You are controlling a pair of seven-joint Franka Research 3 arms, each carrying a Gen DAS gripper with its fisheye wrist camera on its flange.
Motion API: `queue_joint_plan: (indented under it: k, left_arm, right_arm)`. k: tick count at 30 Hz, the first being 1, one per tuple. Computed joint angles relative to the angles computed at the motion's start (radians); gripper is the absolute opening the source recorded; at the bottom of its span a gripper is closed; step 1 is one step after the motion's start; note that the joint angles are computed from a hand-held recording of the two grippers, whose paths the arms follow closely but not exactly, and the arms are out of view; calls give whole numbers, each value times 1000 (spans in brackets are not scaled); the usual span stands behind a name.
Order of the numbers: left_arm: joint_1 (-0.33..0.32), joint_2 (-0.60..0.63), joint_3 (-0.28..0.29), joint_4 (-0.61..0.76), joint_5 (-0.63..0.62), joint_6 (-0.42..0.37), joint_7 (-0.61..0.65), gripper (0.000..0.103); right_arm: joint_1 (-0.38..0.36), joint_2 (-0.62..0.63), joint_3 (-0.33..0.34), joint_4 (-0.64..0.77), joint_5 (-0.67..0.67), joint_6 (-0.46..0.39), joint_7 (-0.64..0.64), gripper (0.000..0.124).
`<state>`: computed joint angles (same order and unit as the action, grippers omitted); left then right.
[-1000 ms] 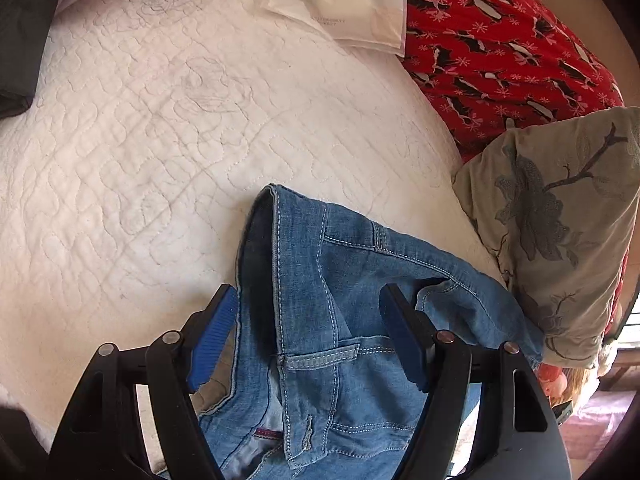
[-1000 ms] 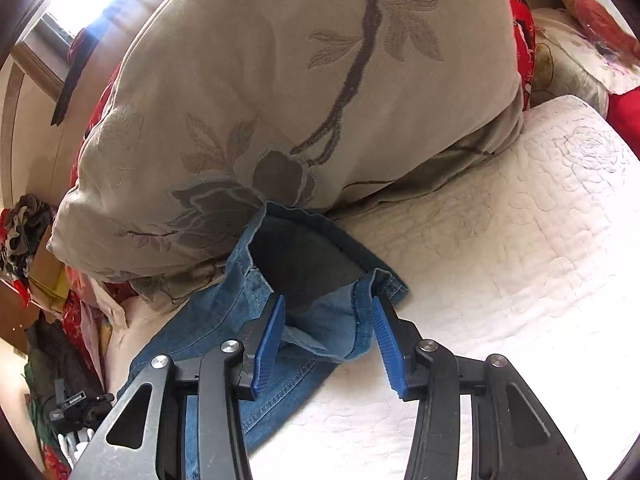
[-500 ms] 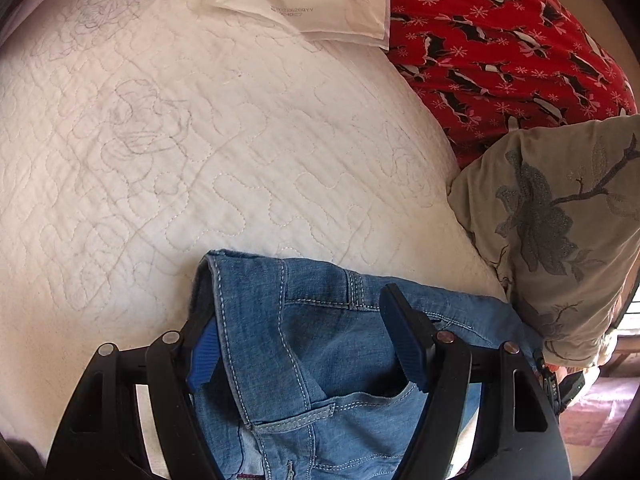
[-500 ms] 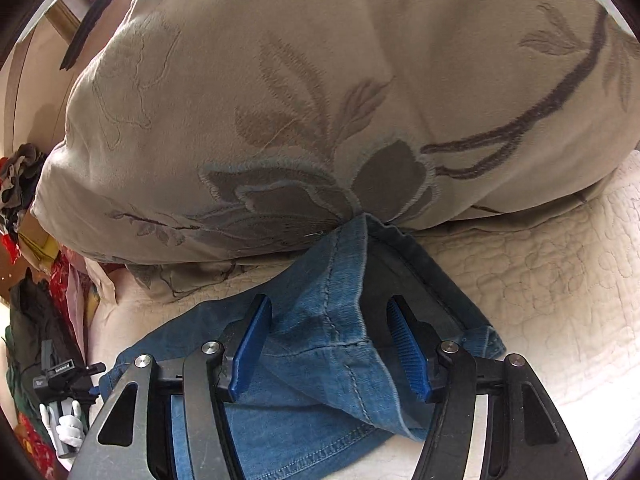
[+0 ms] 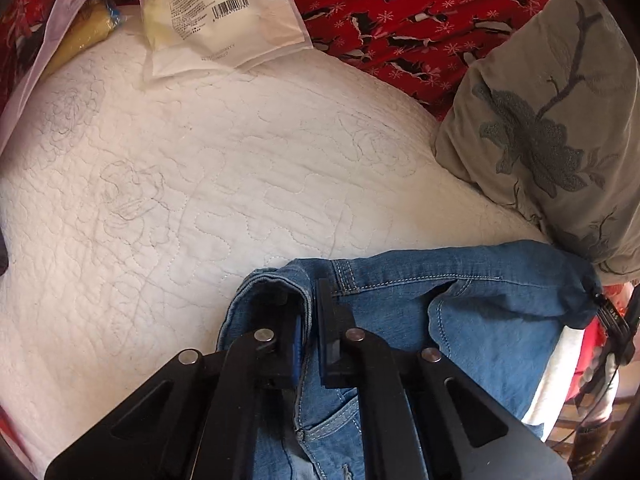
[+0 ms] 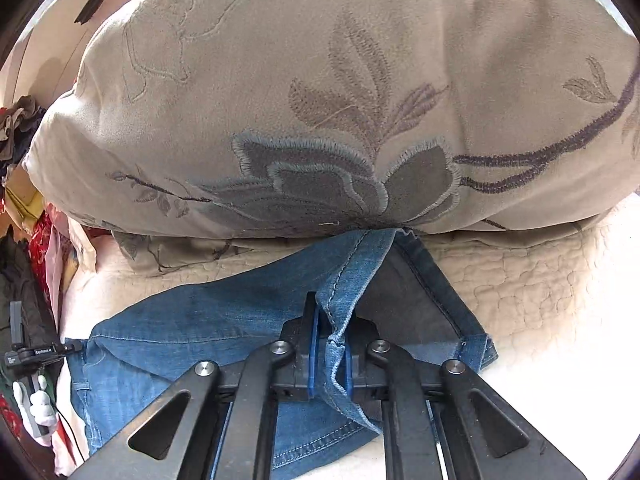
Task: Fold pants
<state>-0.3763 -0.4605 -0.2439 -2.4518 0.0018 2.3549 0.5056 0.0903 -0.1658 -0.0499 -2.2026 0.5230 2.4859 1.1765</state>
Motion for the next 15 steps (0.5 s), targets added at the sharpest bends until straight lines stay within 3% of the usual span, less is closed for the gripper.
queue_joint_plan:
  k: [5,9,15]
  left_arm:
    - [16,-94,-47,-43,62,5,-104,2]
    - [13,-149,-95,-17,139,-56,-181,2]
    - [-15,-230,-155,34,216,-137,-291,2]
  right_arm:
    - [-1,-47,-12,-30,30,4,-16,7]
    - [0,-112,-35,-65,92,9,-37,6]
    - [-4,-279,-87,-142,176,-52,-78,6]
